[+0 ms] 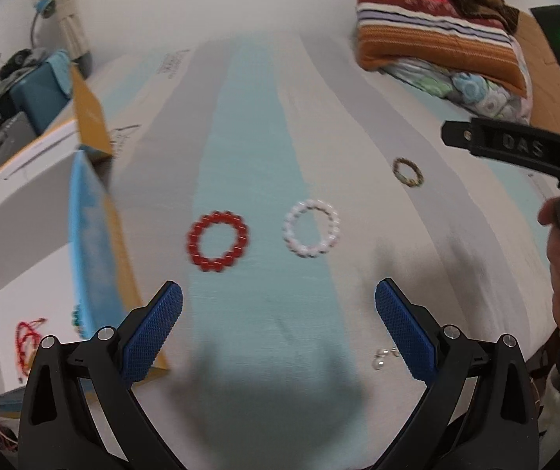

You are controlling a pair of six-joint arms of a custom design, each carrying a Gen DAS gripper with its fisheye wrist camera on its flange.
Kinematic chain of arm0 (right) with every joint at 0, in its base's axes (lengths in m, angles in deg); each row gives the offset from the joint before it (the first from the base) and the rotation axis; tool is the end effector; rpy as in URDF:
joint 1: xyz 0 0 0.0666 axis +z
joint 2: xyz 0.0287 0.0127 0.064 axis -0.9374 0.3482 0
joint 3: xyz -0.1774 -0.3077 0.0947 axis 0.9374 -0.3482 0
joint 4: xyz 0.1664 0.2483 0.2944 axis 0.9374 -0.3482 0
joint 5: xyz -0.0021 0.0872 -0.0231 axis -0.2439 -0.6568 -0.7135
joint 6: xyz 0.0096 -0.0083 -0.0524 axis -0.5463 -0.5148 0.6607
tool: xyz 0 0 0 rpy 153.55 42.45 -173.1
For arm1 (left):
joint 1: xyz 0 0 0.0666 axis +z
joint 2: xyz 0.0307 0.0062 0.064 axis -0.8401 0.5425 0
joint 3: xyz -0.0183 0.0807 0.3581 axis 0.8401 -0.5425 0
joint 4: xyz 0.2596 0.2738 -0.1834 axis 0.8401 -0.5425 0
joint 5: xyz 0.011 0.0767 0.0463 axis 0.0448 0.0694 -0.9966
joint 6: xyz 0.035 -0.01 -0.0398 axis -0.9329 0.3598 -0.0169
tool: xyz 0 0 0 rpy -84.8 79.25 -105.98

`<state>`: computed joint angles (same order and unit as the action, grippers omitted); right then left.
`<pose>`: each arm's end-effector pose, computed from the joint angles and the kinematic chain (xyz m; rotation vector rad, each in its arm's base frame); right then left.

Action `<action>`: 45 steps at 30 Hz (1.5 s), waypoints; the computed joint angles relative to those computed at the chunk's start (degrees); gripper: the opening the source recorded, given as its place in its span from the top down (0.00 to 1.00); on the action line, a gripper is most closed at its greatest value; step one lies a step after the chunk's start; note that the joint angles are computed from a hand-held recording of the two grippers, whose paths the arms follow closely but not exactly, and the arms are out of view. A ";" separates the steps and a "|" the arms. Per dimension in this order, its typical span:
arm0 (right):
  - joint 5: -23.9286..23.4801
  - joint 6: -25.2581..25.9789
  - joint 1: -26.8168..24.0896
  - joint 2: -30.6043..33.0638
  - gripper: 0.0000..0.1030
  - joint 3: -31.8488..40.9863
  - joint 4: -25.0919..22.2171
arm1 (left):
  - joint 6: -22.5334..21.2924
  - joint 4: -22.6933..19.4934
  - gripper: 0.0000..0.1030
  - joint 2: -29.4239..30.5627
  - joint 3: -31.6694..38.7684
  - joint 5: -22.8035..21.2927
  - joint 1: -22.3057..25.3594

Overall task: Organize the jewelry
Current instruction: 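Move both tools back toward the red and white bead bracelets, then grasp the pearl earrings with the left tool while the right tool grasps the brown wooden bead bracelet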

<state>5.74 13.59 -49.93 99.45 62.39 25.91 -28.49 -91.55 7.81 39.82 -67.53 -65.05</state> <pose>0.6097 0.2015 0.4325 0.3932 2.3893 -0.1720 0.5955 -0.0898 0.4294 0.5322 2.4574 -0.1979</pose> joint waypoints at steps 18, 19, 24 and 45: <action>-6.80 1.37 -6.77 4.37 0.07 -5.94 6.41 | 1.84 2.63 0.06 0.45 -8.31 3.11 -3.38; -6.85 1.28 -7.18 4.98 0.07 -5.57 6.71 | 1.88 3.04 0.06 0.39 -8.78 3.03 -3.56; -8.64 1.13 -8.73 7.55 0.08 -3.45 6.83 | 2.41 4.21 0.06 0.26 -11.09 2.07 -4.33; -9.34 0.04 -9.82 11.13 0.56 -1.46 6.45 | 1.50 5.81 0.25 -0.81 -14.55 -2.26 -6.64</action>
<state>-3.60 13.62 -59.75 110.58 60.93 32.36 -26.99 -85.73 7.00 25.27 -69.79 -71.70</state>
